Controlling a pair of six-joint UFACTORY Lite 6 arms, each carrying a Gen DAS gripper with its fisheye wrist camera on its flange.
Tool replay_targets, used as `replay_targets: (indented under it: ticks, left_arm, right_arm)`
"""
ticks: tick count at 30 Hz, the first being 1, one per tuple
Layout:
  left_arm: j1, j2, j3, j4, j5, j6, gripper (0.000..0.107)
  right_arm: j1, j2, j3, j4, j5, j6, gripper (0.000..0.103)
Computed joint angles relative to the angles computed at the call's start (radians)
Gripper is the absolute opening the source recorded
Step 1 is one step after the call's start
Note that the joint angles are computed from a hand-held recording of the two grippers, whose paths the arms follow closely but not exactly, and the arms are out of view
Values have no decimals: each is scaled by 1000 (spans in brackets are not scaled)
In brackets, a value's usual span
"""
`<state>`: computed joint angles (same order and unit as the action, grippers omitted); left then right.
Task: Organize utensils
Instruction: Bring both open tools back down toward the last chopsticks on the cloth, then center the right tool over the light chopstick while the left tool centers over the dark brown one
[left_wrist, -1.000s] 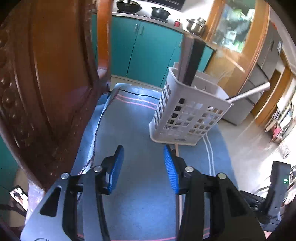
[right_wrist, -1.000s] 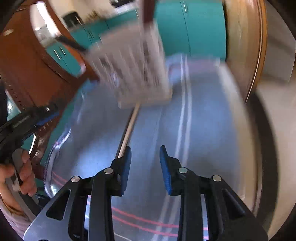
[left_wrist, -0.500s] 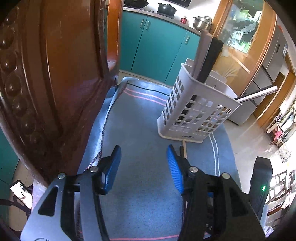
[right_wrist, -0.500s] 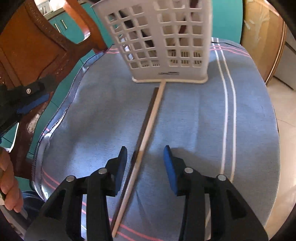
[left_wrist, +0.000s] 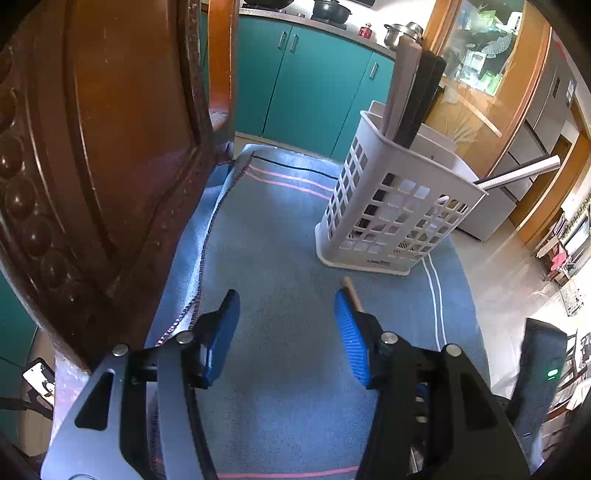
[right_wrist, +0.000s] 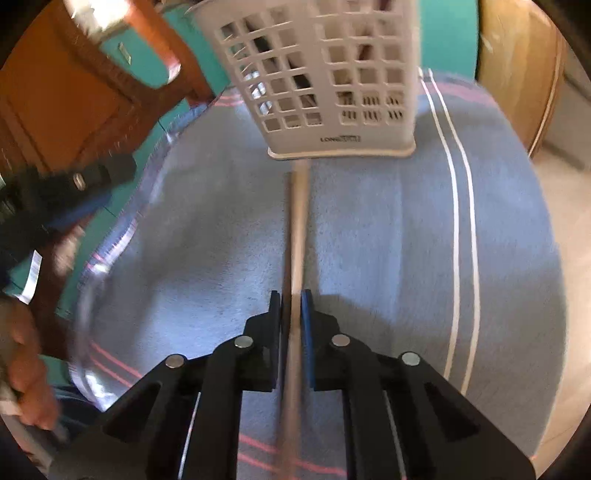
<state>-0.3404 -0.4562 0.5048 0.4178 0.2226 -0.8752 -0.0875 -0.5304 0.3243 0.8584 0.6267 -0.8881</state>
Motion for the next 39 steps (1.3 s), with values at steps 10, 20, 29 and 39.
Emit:
replay_targets:
  ticks: [10,20,29,39]
  left_arm:
    - [-34,35,11,79,-3,-77,56]
    - [-40,56,14,133,1,-135,58]
    - [-28,98,28,88,3,-93,60]
    - [-29,157,38,71,-3,-77,62]
  right_arm:
    - [-515,-139,-29,75,430,-234,12]
    - [-438,-82,2,41,397,-190,14]
    - [-78,-63,32,-158,135,30,15]
    - [189,-4,37,-391,-112,342,13]
